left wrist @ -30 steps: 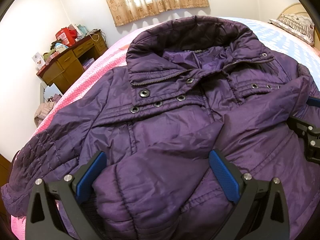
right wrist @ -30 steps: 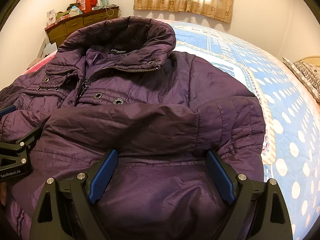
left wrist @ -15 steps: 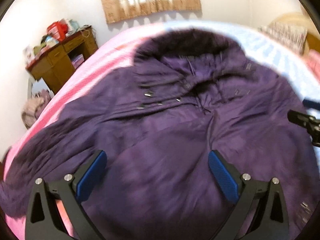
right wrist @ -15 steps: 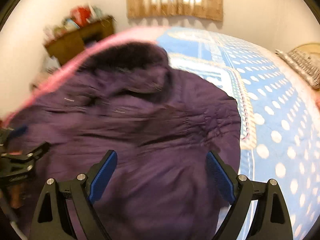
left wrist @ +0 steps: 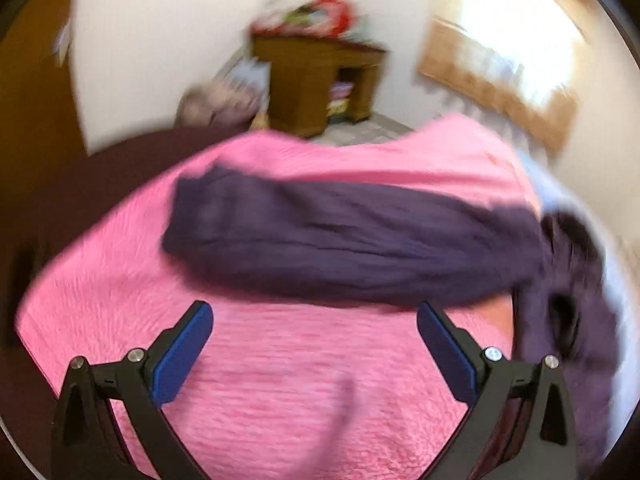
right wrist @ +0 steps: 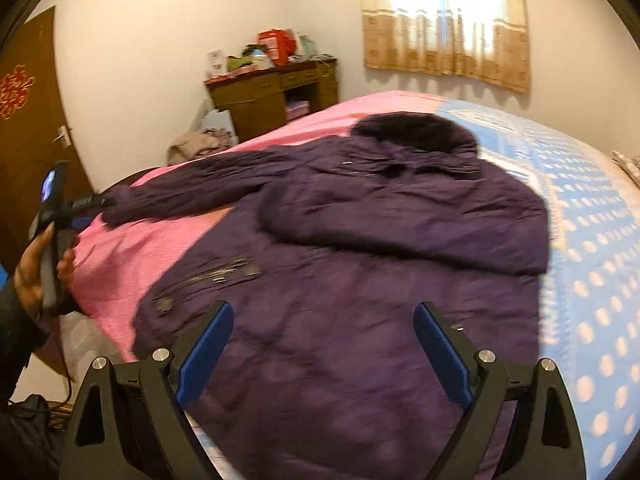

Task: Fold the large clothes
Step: 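Grasp the other sleeve cuff with the left gripper and lift it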

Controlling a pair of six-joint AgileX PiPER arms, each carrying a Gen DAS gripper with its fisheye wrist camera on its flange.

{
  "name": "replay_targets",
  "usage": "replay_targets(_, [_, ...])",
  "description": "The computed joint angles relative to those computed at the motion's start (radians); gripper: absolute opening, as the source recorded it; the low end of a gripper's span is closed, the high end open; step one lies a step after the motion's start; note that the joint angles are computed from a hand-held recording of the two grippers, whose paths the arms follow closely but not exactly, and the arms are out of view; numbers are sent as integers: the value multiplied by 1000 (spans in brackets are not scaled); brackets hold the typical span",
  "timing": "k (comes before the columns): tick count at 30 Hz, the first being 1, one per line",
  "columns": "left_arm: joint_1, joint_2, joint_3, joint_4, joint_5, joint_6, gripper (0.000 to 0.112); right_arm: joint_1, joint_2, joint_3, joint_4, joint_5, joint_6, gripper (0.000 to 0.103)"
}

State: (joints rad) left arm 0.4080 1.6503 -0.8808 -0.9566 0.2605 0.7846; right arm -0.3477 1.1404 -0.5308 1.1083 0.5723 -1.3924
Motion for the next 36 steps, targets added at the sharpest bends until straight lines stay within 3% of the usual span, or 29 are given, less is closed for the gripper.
replay_targets(2, [126, 83, -64, -182, 106, 80, 103, 82, -27, 40, 48, -45, 2, 92])
replay_targets(4, [191, 169, -151, -245, 216, 42, 100, 128, -33, 60, 81, -58, -13, 92])
replay_targets(9, [148, 312, -314, -82, 205, -175, 84, 224, -99, 114, 36, -157, 59, 92])
replay_targets(12, [127, 369, -366, -58, 190, -196, 55, 192, -113, 133, 71, -160, 28, 92])
replay_targets(14, [119, 381, -372, -122, 179, -108, 36, 132, -116, 142, 110, -122, -13, 92])
replay_targets(16, [102, 342, -349, -122, 153, -85, 27, 71, -116, 153, 153, -82, -65, 92])
replay_targets(24, [-3, 103, -302, -102, 3, -54, 25, -252, -134, 192, 211, 143, -216, 92])
replay_targets(28, [-104, 27, -390, 60, -4, -204, 25, -450, -93, 192, 216, 259, -290, 92])
replay_targets(36, [-453, -7, -590, 512, -10, -591, 25, -613, -23, 195, 226, 347, -380, 92])
